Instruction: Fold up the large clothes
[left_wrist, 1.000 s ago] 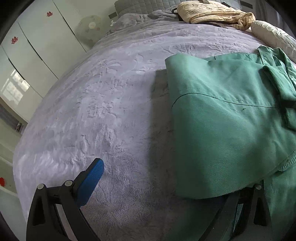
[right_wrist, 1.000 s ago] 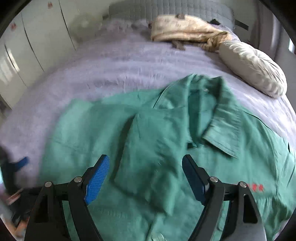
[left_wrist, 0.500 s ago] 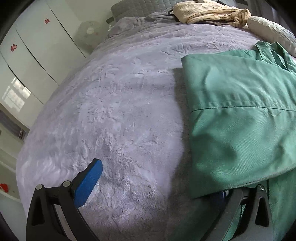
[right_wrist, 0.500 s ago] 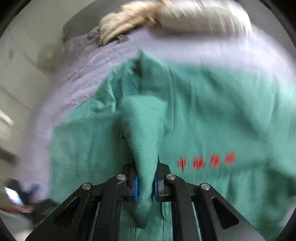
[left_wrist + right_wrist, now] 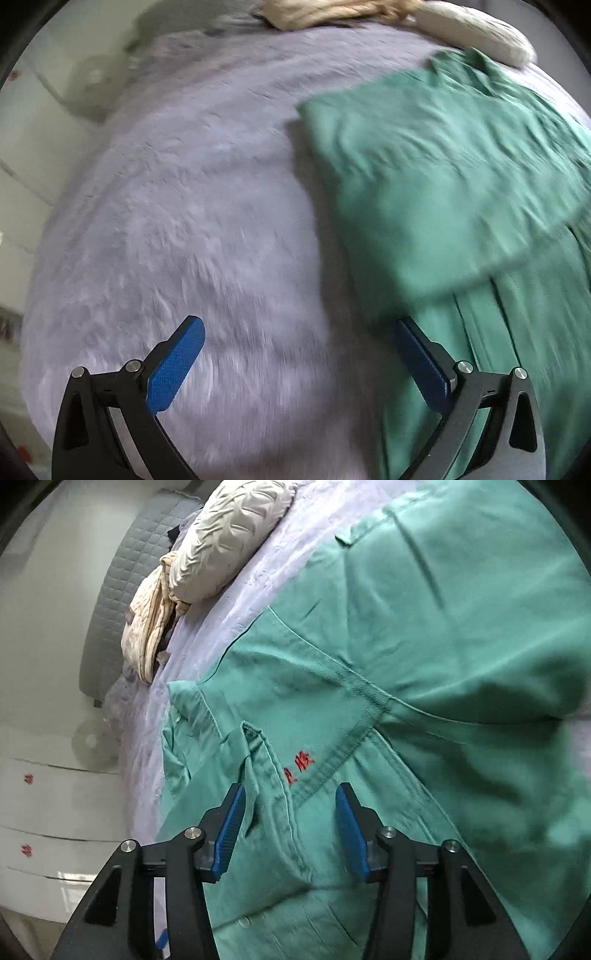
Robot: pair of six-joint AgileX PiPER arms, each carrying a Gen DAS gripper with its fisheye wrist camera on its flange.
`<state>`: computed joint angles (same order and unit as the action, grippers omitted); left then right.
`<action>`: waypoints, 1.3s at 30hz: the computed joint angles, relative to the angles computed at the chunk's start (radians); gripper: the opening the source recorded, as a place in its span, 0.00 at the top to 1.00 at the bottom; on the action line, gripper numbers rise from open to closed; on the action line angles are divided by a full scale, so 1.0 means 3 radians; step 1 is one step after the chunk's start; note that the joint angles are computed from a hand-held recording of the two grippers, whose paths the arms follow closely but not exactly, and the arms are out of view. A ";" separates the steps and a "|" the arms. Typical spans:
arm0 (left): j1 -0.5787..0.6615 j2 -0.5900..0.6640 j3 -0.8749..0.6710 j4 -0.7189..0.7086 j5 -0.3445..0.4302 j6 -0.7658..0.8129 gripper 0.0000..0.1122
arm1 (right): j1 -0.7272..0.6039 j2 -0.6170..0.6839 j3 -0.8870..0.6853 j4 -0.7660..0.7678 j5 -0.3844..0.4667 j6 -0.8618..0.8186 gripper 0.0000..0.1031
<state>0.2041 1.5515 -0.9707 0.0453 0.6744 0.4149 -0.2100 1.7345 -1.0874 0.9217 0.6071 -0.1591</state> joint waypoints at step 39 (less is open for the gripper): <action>0.0095 0.2172 -0.3003 -0.0767 0.0824 -0.0403 0.98 | 0.1922 0.1029 -0.0711 0.0951 0.0790 -0.0715 0.78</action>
